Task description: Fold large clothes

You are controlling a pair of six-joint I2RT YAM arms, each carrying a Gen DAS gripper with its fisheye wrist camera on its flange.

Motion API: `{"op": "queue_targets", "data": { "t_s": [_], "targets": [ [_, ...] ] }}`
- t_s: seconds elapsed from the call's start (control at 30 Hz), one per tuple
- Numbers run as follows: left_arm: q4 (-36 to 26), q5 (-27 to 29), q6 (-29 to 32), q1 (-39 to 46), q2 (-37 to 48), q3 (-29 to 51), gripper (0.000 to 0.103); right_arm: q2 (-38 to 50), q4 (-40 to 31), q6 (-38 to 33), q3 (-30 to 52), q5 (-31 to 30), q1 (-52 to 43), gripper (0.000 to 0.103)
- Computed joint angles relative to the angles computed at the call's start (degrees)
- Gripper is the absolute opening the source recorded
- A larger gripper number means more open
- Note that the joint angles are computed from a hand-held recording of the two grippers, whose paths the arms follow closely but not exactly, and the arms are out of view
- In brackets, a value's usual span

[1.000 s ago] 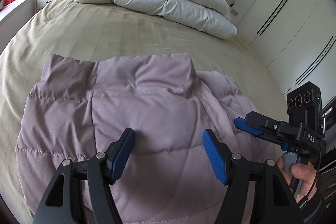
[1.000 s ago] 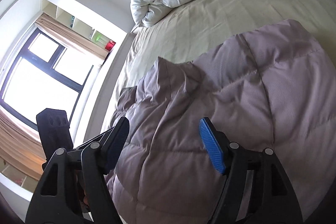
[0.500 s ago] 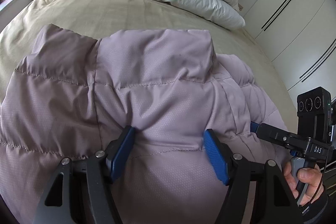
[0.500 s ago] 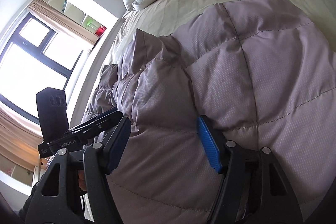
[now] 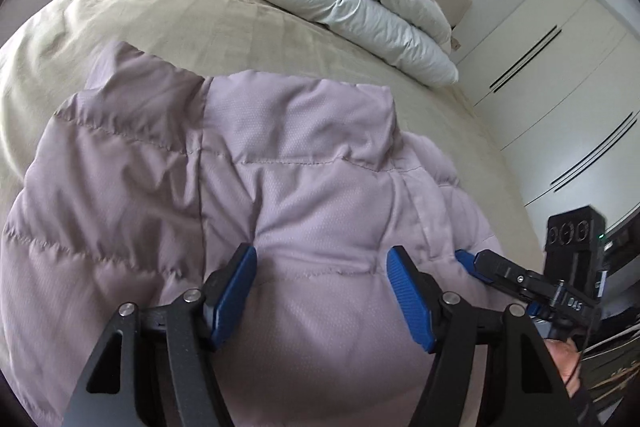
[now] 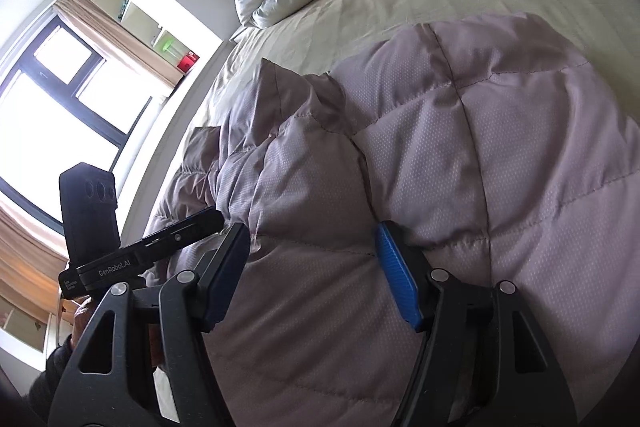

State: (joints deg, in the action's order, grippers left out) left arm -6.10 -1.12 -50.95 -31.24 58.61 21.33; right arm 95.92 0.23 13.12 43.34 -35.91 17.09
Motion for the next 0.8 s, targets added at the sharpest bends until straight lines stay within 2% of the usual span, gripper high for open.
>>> {"op": "queue_targets", "data": {
  "t_s": [0.07, 0.1, 0.17, 0.2, 0.27, 0.37, 0.47, 0.57, 0.67, 0.73, 0.8],
  "targets": [
    [-4.8, 0.7, -2.7, -0.4, -10.7, -3.1, 0.07, -4.1, -1.4, -0.1, -2.4, -5.3, -3.3, 0.065],
    [-8.5, -1.0, -3.1, -2.0, -14.2, -3.2, 0.07, -6.5, -2.0, -0.7, -4.1, -7.8, -5.2, 0.065],
    [-15.6, -6.9, -3.5, -7.2, -14.1, -1.5, 0.07, -11.0, -4.8, -3.3, -6.9, -11.1, -9.1, 0.065],
    [-16.6, -8.6, -3.7, -9.1, -12.3, -1.3, 0.07, -12.2, -7.1, -5.5, -7.8, -11.6, -10.8, 0.065],
    [-15.0, -10.4, -4.2, -11.5, -10.7, -2.4, 0.07, -11.7, -11.3, -10.8, -8.7, -10.0, -13.1, 0.065],
    [-14.0, -13.1, -5.0, -13.5, -5.9, -1.3, 0.07, -10.2, -10.5, -16.5, -11.4, -12.0, -16.6, 0.057],
    [-12.8, -14.0, -4.6, -13.9, -2.9, -0.8, 0.07, -10.1, -7.7, -15.7, -13.4, -11.6, -17.3, 0.055],
    [-11.0, -12.5, -3.5, -12.6, -4.1, -2.7, 0.071, -12.0, -4.3, -15.1, -15.7, -7.5, -14.9, 0.055],
    [-11.0, -13.5, -3.6, -13.4, -3.7, -2.6, 0.071, -13.3, -1.0, -14.8, -18.0, -6.1, -14.0, 0.055],
    [-12.8, -13.9, -4.6, -13.9, -5.5, -2.2, 0.071, -13.9, 0.3, -14.9, -19.0, -6.6, -14.3, 0.055],
    [-18.0, -13.6, -6.7, -14.6, -11.5, -1.6, 0.071, -16.4, -2.4, -14.5, -18.3, -6.3, -14.4, 0.059]
  ]
}}
